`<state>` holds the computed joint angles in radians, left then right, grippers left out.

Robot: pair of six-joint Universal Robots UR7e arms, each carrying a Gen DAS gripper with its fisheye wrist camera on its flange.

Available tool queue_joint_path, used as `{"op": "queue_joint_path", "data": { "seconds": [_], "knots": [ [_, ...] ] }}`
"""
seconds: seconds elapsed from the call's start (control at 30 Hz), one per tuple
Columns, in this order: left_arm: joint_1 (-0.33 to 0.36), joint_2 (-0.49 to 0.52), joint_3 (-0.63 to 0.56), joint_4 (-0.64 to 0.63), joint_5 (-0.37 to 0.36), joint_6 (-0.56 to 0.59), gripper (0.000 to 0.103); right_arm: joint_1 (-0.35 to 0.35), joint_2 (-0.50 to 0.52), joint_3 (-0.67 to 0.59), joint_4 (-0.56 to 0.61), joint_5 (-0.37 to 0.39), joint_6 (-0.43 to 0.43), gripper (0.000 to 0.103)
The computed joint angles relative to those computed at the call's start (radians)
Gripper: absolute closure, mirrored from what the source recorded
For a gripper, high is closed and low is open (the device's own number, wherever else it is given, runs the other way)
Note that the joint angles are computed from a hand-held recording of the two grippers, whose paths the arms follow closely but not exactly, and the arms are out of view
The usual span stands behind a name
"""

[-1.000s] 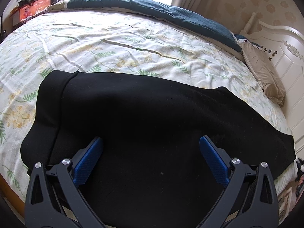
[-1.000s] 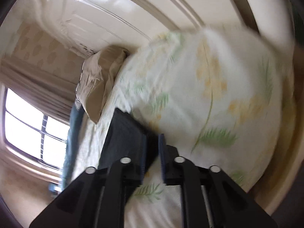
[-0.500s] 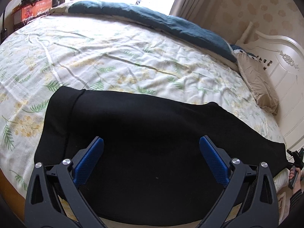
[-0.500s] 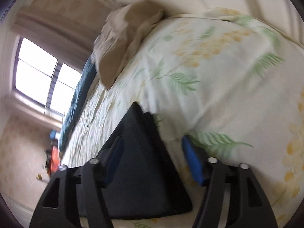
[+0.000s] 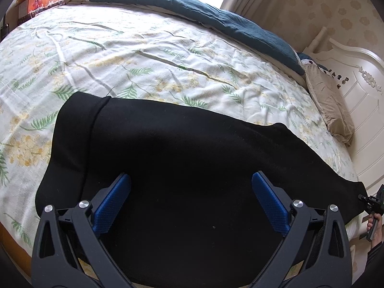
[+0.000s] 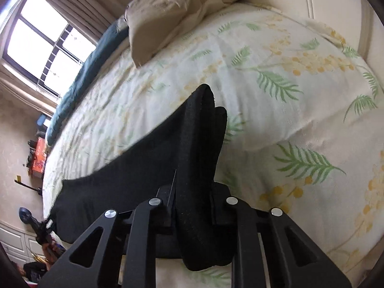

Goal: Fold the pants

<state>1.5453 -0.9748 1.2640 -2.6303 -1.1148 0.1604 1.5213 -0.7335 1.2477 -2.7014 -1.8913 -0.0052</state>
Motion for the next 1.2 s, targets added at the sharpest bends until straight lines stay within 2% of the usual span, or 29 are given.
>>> {"op": "queue_joint_path", "data": {
  "seconds": [0.13, 0.27, 0.4, 0.6, 0.8, 1.03, 1.07, 1.2],
  "knots": [
    [-0.003, 0.002, 0.003, 0.001, 0.011, 0.026, 0.003, 0.024, -0.032, 0.037, -0.039, 0.039, 0.036, 0.084],
    [-0.002, 0.002, 0.011, -0.014, 0.015, 0.053, 0.003, 0.059, -0.041, 0.038, -0.039, 0.041, 0.034, 0.084],
    [-0.002, 0.005, 0.015, -0.024, 0.024, 0.077, 0.003, 0.111, -0.015, -0.004, -0.021, 0.021, 0.02, 0.084],
    [0.003, 0.009, -0.007, 0.009, 0.009, 0.052, 0.003, 0.172, 0.025, -0.053, -0.009, 0.059, -0.003, 0.084],
    [0.02, 0.0, -0.017, 0.036, -0.049, 0.046, 0.003, 0.223, 0.1, -0.145, 0.043, 0.104, -0.022, 0.084],
    [0.02, -0.005, -0.005, 0.03, -0.051, 0.083, 0.003, 0.274, 0.219, -0.292, 0.118, 0.16, -0.046, 0.084],
    [0.02, -0.004, -0.006, 0.029, -0.05, 0.087, 0.003, 0.283, 0.242, -0.326, 0.148, 0.154, -0.023, 0.084],
    [0.02, -0.006, -0.004, 0.033, -0.046, 0.102, 0.003, 0.305, 0.333, -0.441, 0.2, 0.163, -0.033, 0.084]
  ]
}}
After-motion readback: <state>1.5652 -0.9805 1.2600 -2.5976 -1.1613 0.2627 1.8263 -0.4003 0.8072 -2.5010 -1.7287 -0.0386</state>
